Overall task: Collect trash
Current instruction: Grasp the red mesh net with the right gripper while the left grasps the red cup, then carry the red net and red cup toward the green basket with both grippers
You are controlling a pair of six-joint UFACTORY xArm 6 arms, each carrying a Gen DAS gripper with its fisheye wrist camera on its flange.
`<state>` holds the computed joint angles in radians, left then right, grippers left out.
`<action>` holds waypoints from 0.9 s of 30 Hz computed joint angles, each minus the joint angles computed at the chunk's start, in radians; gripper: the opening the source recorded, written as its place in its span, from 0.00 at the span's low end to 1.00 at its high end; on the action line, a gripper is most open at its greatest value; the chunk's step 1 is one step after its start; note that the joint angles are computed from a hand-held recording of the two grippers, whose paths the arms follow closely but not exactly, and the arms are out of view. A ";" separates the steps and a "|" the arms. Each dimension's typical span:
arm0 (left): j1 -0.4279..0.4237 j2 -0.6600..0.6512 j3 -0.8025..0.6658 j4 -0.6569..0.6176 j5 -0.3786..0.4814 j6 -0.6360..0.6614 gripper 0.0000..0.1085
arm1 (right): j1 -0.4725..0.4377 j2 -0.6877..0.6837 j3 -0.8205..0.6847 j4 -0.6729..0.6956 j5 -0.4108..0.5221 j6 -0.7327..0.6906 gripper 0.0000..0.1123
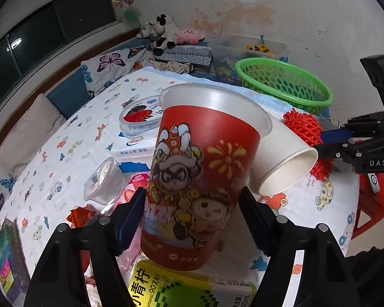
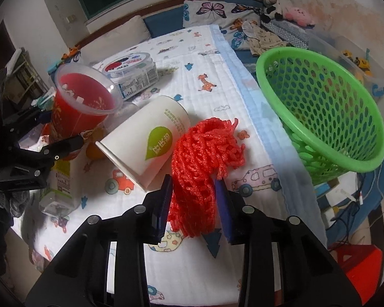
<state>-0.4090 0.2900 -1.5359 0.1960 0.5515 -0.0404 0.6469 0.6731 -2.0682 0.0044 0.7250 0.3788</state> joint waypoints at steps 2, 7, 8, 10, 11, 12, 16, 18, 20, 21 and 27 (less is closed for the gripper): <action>0.000 0.001 -0.004 -0.010 0.010 0.001 0.65 | 0.001 0.002 -0.004 0.001 0.002 0.003 0.39; 0.003 0.013 -0.027 -0.064 0.047 0.020 0.66 | -0.001 0.007 -0.017 -0.032 -0.002 0.040 0.51; 0.003 0.013 -0.027 -0.072 0.047 0.024 0.66 | -0.003 0.006 -0.013 -0.034 -0.010 0.046 0.51; 0.003 0.012 -0.027 -0.063 0.047 0.014 0.68 | -0.011 0.001 0.000 -0.005 -0.035 0.049 0.51; 0.004 0.010 -0.026 -0.079 0.047 0.024 0.71 | -0.015 0.001 0.003 0.015 -0.041 0.041 0.51; 0.005 0.009 -0.028 -0.090 0.049 0.030 0.72 | -0.018 0.003 0.000 0.034 -0.045 0.033 0.50; 0.002 0.011 -0.037 -0.112 0.050 0.060 0.78 | -0.025 0.024 -0.025 0.093 -0.050 0.008 0.45; 0.001 0.018 -0.047 -0.122 0.055 0.075 0.80 | -0.026 0.031 -0.032 0.133 -0.055 -0.014 0.37; 0.002 0.032 -0.066 -0.115 0.068 0.068 0.80 | -0.024 0.030 -0.026 0.128 -0.064 -0.007 0.30; 0.004 0.040 -0.079 -0.121 0.076 0.068 0.80 | -0.024 0.030 -0.024 0.132 -0.066 -0.005 0.28; 0.018 0.062 -0.117 -0.164 0.088 0.053 0.78 | -0.025 -0.014 0.038 0.122 -0.114 -0.005 0.24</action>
